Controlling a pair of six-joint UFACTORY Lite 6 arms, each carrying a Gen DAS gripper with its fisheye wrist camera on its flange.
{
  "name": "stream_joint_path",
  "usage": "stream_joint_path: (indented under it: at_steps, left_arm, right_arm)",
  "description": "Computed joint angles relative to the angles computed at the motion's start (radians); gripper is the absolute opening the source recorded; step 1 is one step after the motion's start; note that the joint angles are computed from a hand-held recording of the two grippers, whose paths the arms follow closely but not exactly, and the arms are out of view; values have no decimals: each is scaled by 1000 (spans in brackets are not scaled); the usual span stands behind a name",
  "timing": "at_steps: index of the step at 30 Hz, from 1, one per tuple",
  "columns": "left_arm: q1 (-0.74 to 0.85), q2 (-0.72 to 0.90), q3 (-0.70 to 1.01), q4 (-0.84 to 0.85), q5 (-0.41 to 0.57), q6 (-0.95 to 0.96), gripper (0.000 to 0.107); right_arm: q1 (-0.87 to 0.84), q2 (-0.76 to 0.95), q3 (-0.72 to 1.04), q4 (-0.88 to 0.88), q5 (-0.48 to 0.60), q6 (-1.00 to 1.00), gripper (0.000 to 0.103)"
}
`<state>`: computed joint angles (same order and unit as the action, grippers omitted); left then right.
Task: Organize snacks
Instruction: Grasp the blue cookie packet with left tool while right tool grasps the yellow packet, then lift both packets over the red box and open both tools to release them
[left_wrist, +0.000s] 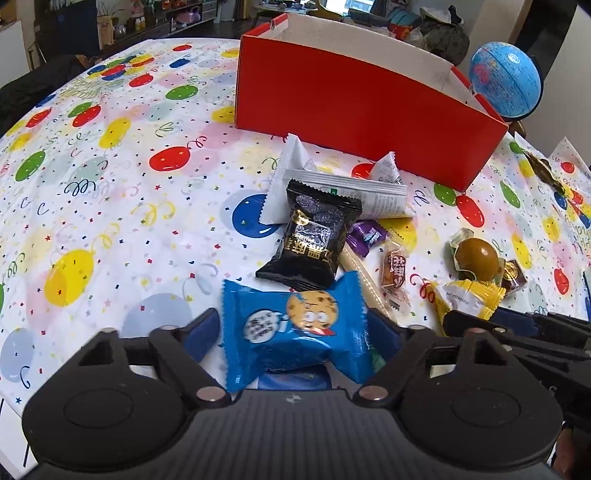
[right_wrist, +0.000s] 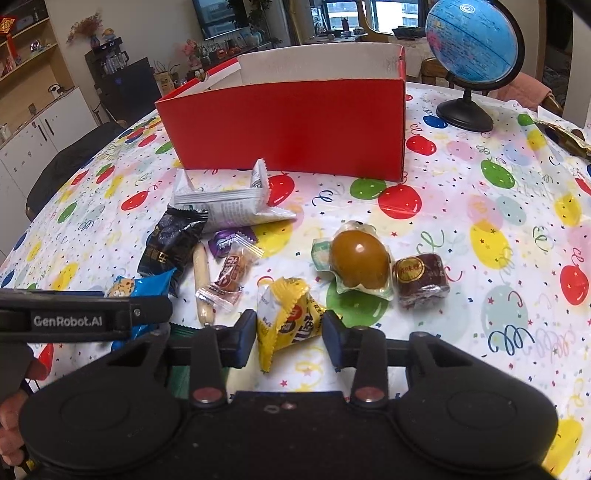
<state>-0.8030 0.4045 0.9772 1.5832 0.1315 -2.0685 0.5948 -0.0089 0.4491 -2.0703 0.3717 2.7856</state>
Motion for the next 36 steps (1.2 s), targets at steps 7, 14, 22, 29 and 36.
stream_joint_path:
  at_steps: [7, 14, 22, 29, 36]
  left_arm:
    - [-7, -15, -15, 36, 18, -42, 59]
    - [-12, -80, -59, 55, 21, -70, 57]
    - [-39, -196, -76, -226, 67, 214, 57]
    - [-58, -253, -27, -349, 129, 375, 57]
    - [-68, -249, 101, -426, 206, 516, 57]
  right_arm:
    - [3, -19, -19, -8, 7, 4, 33]
    - [26, -103, -54, 68, 9, -66, 32]
    - [66, -247, -73, 292, 31, -302, 32]
    - [56, -342, -37, 471, 60, -535, 32]
    - [13, -385, 52, 582, 97, -741, 32]
